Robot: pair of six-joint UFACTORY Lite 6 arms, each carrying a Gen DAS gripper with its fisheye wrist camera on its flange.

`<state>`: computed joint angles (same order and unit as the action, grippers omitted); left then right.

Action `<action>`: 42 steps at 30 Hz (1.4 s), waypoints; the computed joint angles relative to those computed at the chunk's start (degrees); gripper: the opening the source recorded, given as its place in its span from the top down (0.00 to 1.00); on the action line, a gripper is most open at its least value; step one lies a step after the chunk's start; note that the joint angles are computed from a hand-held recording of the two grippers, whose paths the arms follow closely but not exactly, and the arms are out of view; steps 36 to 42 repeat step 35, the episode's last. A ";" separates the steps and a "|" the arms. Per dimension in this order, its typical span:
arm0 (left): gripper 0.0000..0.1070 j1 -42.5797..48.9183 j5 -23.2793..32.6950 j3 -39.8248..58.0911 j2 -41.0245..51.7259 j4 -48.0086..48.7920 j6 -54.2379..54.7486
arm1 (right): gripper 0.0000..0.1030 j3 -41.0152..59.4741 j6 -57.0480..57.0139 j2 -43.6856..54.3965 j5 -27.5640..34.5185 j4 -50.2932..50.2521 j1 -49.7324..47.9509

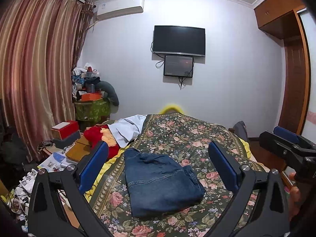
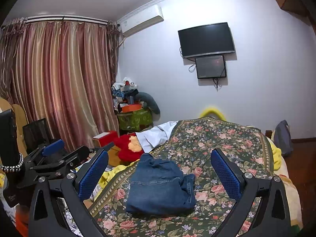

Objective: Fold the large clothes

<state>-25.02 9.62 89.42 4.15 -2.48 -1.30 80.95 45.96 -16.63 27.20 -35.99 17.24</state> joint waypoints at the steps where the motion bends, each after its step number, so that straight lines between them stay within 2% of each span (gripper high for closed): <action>1: 0.05 0.07 0.00 -0.02 0.00 -1.31 1.33 | 0.00 0.09 0.48 0.05 0.14 -0.46 0.17; 8: 0.05 1.54 1.45 0.55 0.14 -18.92 18.86 | 0.00 0.51 0.58 0.25 0.03 -0.67 0.31; 11: 0.05 1.97 1.86 0.39 -0.17 -23.09 23.10 | 0.00 1.13 0.29 0.45 0.12 -0.49 0.26; 42: 0.05 1.27 2.91 1.57 -0.10 -22.35 22.95 | 0.00 1.12 2.82 0.08 1.00 -2.51 0.91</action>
